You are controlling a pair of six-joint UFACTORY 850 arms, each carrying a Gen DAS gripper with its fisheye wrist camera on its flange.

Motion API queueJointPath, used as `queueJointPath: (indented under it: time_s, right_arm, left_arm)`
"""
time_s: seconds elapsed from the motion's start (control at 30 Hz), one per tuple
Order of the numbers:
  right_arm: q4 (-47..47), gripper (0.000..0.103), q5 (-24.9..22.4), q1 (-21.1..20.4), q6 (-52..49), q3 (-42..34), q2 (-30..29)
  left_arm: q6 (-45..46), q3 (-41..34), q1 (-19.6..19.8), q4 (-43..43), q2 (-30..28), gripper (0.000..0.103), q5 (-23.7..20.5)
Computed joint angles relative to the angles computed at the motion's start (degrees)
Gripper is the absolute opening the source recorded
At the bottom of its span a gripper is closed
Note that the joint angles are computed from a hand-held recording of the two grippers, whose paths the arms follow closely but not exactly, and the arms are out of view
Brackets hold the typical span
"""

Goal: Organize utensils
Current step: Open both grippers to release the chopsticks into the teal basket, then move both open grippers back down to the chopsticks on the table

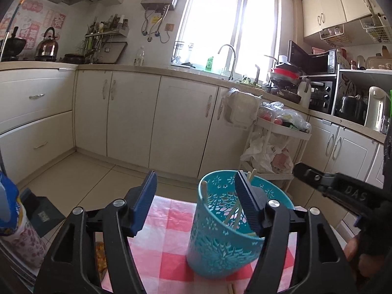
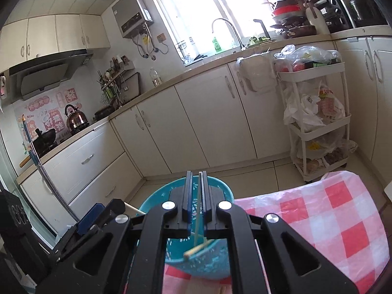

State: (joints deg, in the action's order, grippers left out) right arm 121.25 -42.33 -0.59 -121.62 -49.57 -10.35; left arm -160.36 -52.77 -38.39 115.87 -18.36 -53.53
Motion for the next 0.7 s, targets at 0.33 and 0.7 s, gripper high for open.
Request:
queueJointPath:
  time_s: [0.33,0.7]
  right_arm:
    - [-10.46,0.028,3.14,-6.71,3.91,14.67,11.86]
    - [-20.32,0.028,9.15,-9.2,6.39,22.57,13.93]
  left_arm:
    - [2.3,7.79,-5.67,-9.06,6.32,0.076,1.1]
    - [3.46,12.1,-11.94,-18.89,9.44,0.081,4.43]
